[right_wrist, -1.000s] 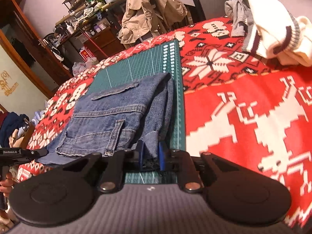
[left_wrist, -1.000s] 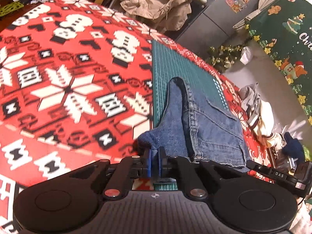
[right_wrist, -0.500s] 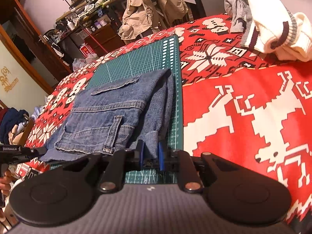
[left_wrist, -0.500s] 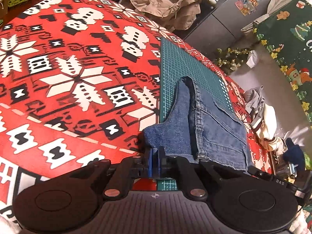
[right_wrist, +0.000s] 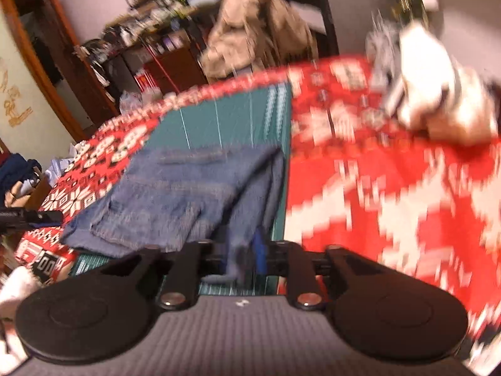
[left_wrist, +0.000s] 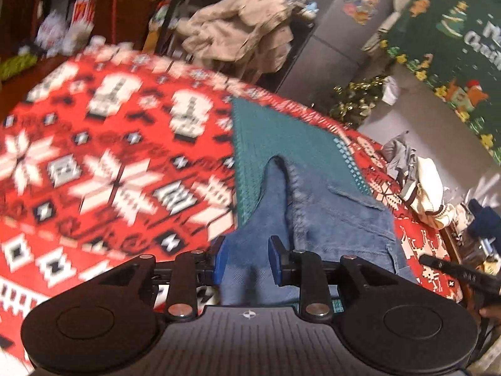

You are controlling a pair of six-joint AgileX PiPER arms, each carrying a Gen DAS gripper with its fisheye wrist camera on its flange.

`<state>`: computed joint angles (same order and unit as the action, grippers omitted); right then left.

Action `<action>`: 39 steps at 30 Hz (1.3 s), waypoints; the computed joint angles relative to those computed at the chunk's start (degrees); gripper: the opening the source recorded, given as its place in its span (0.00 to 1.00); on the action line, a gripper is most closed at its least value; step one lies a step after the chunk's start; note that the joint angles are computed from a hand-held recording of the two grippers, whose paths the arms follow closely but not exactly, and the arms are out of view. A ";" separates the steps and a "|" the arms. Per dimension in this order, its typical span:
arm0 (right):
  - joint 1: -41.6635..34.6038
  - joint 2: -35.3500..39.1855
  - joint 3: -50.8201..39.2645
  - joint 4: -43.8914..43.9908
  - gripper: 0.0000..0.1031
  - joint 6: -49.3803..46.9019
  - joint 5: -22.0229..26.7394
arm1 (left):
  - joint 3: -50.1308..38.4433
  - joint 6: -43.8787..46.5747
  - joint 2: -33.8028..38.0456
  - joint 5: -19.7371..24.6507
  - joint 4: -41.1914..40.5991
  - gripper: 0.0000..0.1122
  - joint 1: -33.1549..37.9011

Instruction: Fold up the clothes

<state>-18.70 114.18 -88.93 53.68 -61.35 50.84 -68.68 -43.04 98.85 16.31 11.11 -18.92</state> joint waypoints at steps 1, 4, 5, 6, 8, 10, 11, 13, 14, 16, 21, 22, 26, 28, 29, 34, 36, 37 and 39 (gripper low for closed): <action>1.01 0.79 -1.18 -0.47 0.01 0.61 -0.89 | -1.01 -0.40 0.60 0.00 0.97 0.23 -0.42; 3.28 4.07 -4.56 0.29 0.01 0.59 -2.44 | -4.29 5.22 2.72 -0.17 -3.58 0.23 -0.77; 3.99 5.15 -5.50 0.26 0.01 0.75 -3.10 | -5.47 7.10 3.50 0.05 -5.34 0.23 -0.94; 4.84 6.09 -6.24 -0.91 0.01 1.62 -4.50 | -6.55 8.90 4.25 0.19 -7.01 0.23 -1.14; 5.76 7.68 -7.05 -2.41 0.01 2.50 -6.69 | -8.15 11.25 5.58 0.35 -9.24 0.23 -1.58; 5.01 8.61 -6.95 -1.11 0.01 1.54 -6.51 | -9.23 12.44 6.61 0.95 -10.54 0.23 -2.12; 4.55 8.45 -6.58 -1.21 0.01 2.34 -6.08 | -9.63 13.28 7.08 1.19 -11.38 0.23 -2.33; 3.53 7.64 -5.43 -1.86 0.00 3.44 -5.26 | -9.59 15.53 7.60 0.87 -13.77 0.23 -2.68; 2.89 7.02 -4.65 -2.16 0.00 3.35 -4.75 | -9.77 16.70 7.92 0.90 -14.90 0.23 -2.83; 1.87 5.38 -3.07 -2.82 0.03 4.22 -3.80 | -10.30 16.25 8.61 0.77 -13.96 0.23 -3.47; 0.97 1.43 0.37 -0.77 0.11 2.70 -3.06 | -14.37 3.47 10.86 4.07 2.83 0.37 -7.36; 1.17 0.27 1.18 -0.86 0.22 2.75 -3.28 | -15.66 0.37 11.52 5.55 7.30 0.39 -8.46; 2.81 -1.92 0.99 -4.10 0.42 5.48 -3.01 | -19.74 -4.92 13.84 10.43 16.34 0.46 -11.38; 3.60 -2.90 1.15 -5.29 0.55 6.34 -3.36 | -21.45 -4.56 14.88 12.39 15.92 0.47 -11.94; 3.87 -3.47 1.38 -5.58 0.58 6.58 -3.43 | -21.99 -5.05 15.20 13.32 16.55 0.48 -12.31; 4.68 -6.00 2.31 -5.98 0.89 6.85 -3.09 | -22.80 -8.83 15.68 17.25 21.86 0.61 -14.13; 4.95 -7.28 3.16 -5.77 0.94 5.86 -3.35 | -23.83 -8.73 15.99 19.39 21.98 0.65 -14.30; 5.15 -7.76 3.35 -6.18 0.99 5.80 -3.44 | -24.74 -8.96 16.31 21.04 22.05 0.65 -14.42; 5.71 -8.78 3.79 -7.12 0.99 5.73 -3.88 | -26.76 -10.08 17.06 24.70 22.59 0.65 -14.77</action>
